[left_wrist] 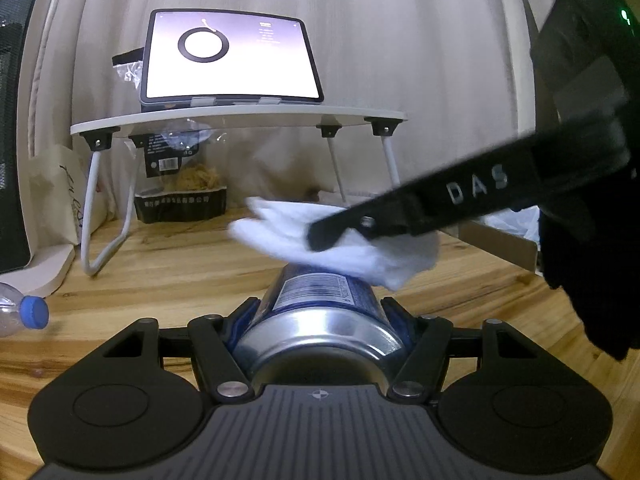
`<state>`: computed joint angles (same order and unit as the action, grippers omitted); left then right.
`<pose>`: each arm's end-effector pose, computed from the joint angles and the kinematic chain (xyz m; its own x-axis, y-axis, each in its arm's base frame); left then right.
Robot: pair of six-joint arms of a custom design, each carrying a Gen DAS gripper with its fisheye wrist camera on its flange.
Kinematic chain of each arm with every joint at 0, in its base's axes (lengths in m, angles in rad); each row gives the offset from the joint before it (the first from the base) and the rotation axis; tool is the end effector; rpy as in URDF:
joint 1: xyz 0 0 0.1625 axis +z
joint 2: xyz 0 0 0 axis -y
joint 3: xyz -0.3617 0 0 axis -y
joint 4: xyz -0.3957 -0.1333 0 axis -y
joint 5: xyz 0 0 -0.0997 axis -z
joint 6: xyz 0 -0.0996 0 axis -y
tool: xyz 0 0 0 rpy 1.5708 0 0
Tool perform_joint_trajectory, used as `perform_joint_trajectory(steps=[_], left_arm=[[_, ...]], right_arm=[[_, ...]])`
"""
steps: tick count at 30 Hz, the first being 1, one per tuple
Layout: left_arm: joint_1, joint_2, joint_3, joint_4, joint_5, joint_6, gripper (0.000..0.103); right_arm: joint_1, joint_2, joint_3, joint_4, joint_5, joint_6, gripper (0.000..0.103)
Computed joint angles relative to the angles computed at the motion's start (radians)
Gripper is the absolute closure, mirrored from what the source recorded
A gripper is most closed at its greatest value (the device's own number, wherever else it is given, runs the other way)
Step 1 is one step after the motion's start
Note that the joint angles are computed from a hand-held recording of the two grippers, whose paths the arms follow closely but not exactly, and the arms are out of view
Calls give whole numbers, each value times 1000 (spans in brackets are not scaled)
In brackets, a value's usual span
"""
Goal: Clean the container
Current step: 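Wipe the can bottom with the tissue in the right gripper while the left holds the can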
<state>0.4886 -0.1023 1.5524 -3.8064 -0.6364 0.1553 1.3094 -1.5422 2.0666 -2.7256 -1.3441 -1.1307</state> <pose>-0.3588 -0.4324 -0.1647 -0.6752 0.3060 -0.6712 0.7376 0.2880 -0.6107 0.0236 -0.5142 0.3063 -0.6045 -0.6532 0.4560 -0.7937 0.4445 -0.4154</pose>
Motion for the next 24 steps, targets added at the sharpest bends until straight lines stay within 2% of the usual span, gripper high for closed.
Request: perform_joint_trajectory(steps=[4, 7, 9, 11, 15, 17, 21, 24], left_arm=[[3, -6, 3, 16, -1, -17, 36], [5, -8, 5, 15, -5, -19, 36], [4, -6, 2, 16, -2, -16, 36], [4, -5, 4, 3, -7, -9, 36], [2, 0, -1, 0, 0, 1, 36], [1, 2, -2, -3, 5, 1, 36], [-4, 8, -8, -1, 10, 16, 36], [-1, 3, -7, 16, 8, 4, 36]], right_arm=[[-14, -48, 4, 180, 69, -9, 94], [-32, -105, 24, 257, 95, -30, 94], [-43, -127, 35, 255, 92, -36, 94], [-49, -127, 42, 204, 70, -40, 94], [-48, -70, 31, 48, 24, -11, 94], [-44, -29, 11, 0, 24, 3, 94], [-37, 11, -28, 41, 66, 46, 94], [-39, -9, -31, 152, 108, 33, 94]])
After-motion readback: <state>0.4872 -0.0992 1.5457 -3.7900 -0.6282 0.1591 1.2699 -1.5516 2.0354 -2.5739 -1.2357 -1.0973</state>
